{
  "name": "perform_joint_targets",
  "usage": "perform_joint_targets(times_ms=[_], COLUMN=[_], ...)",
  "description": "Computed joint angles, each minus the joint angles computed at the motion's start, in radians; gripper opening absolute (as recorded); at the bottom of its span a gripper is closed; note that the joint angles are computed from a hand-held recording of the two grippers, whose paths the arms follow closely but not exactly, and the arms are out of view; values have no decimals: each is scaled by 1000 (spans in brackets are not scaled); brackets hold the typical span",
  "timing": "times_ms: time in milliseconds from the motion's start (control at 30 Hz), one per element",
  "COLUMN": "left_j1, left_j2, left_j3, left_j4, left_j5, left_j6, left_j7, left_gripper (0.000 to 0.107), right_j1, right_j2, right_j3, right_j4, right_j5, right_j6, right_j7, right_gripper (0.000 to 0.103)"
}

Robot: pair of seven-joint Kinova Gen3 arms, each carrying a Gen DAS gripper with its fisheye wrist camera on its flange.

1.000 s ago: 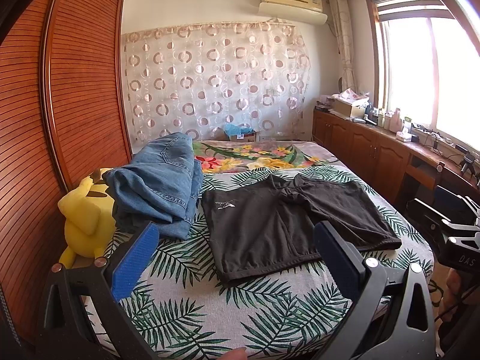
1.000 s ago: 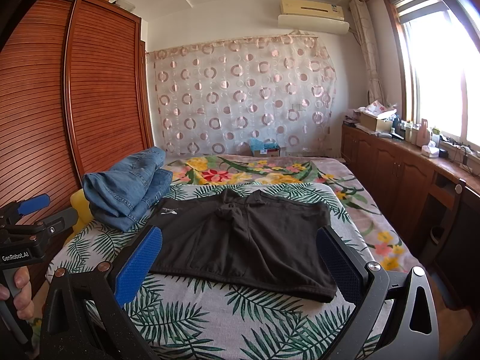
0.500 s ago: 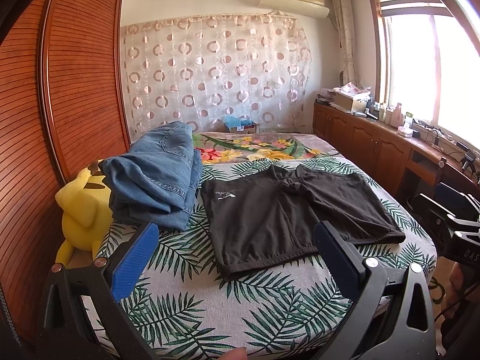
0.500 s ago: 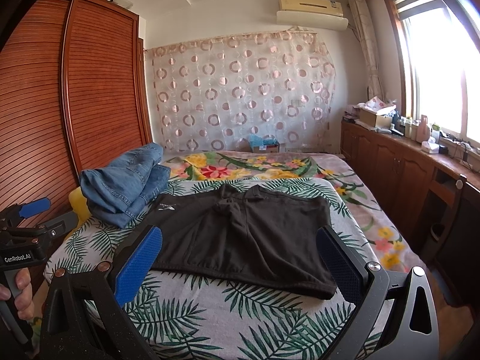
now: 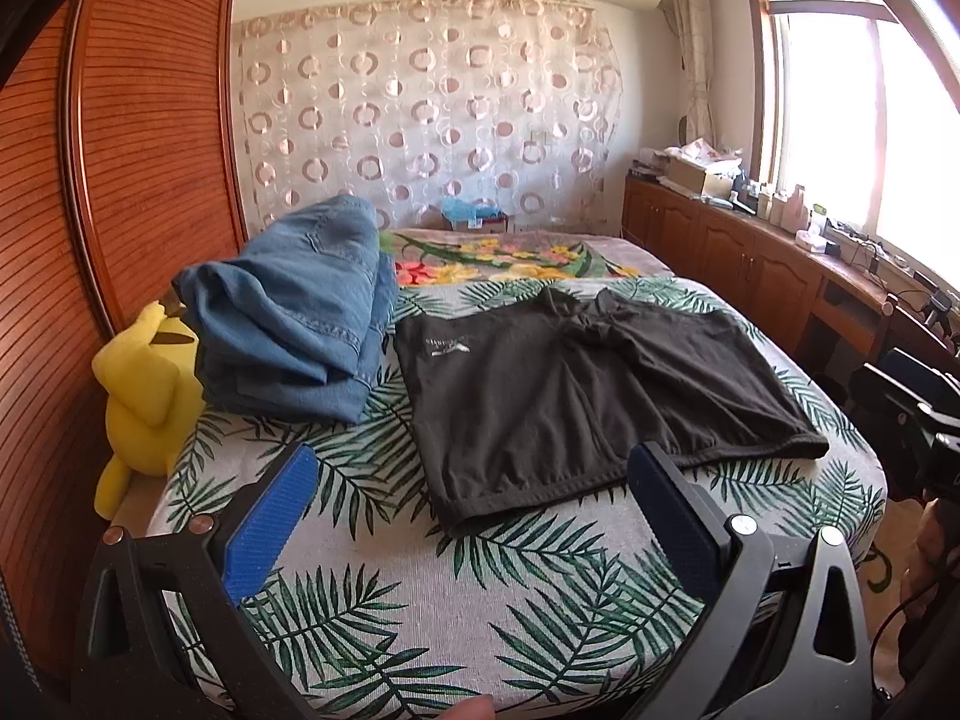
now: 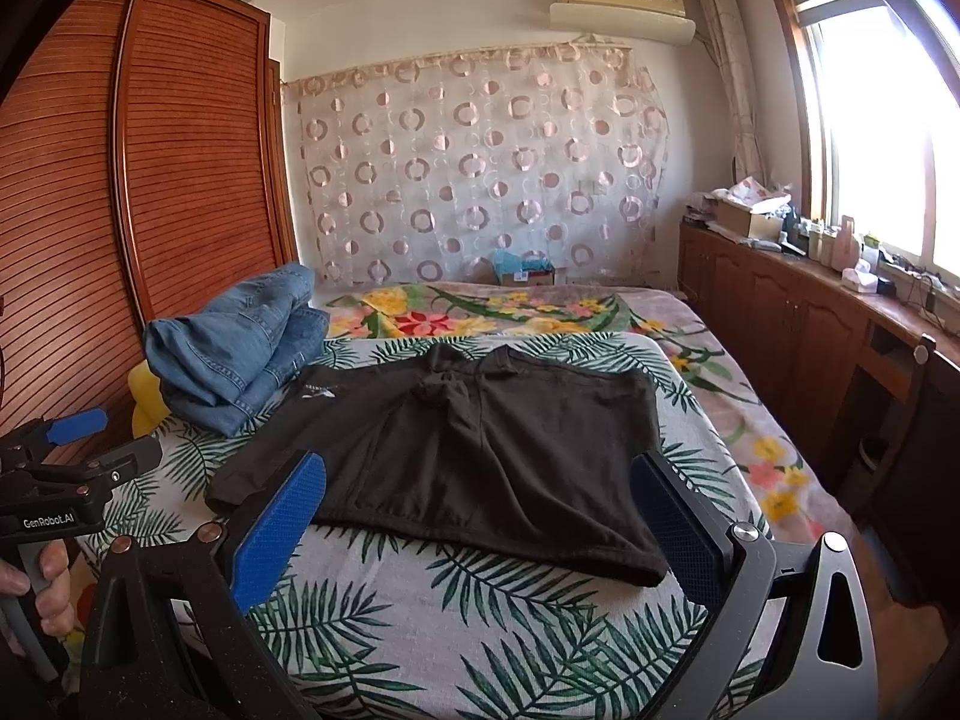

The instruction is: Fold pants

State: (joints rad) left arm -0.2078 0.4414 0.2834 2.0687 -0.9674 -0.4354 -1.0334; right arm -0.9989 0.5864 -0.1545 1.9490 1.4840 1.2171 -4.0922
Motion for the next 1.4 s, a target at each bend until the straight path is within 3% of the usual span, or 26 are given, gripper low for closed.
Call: perform_joint_targets(times_ms=[233, 500, 833, 933, 1067, 1233, 1333, 1400], left_j1=[4, -34, -37, -61, -43, -153, -216, -222], left_j2=[44, 101, 177, 195, 199, 251, 287, 295], left_j3=[15, 88, 122, 156, 137, 302, 401, 420], left_j4=[-25, -69, -133, -147, -154, -195, -215, -226], left_j5=[-16, -75, 31, 49, 93, 79, 85, 103], left_j6=[37, 121, 257, 282, 278, 375, 438, 461], left_j7=[-16, -3, -132, -164, -236, -290, -340, -370], left_gripper=[103, 103, 103, 103, 101, 96, 87, 79], right_j1=[22, 41, 86, 96, 109, 109, 103, 103], right_j2=[-13, -24, -62, -78, -98, -123, -134, -133], right_j3=[-2, -7, -10, -8, -6, -1, -1, 6], right_j4=[9, 35, 82, 85, 87, 85, 67, 62], right_j5=[-7, -8, -93, -129, -203, -264, -296, -297], right_j6=[-36, -69, -130, -142, -155, -172, -177, -189], right_j7=[21, 33, 74, 103, 148, 189, 223, 230], right_gripper=[95, 93, 85, 80, 68, 62, 57, 52])
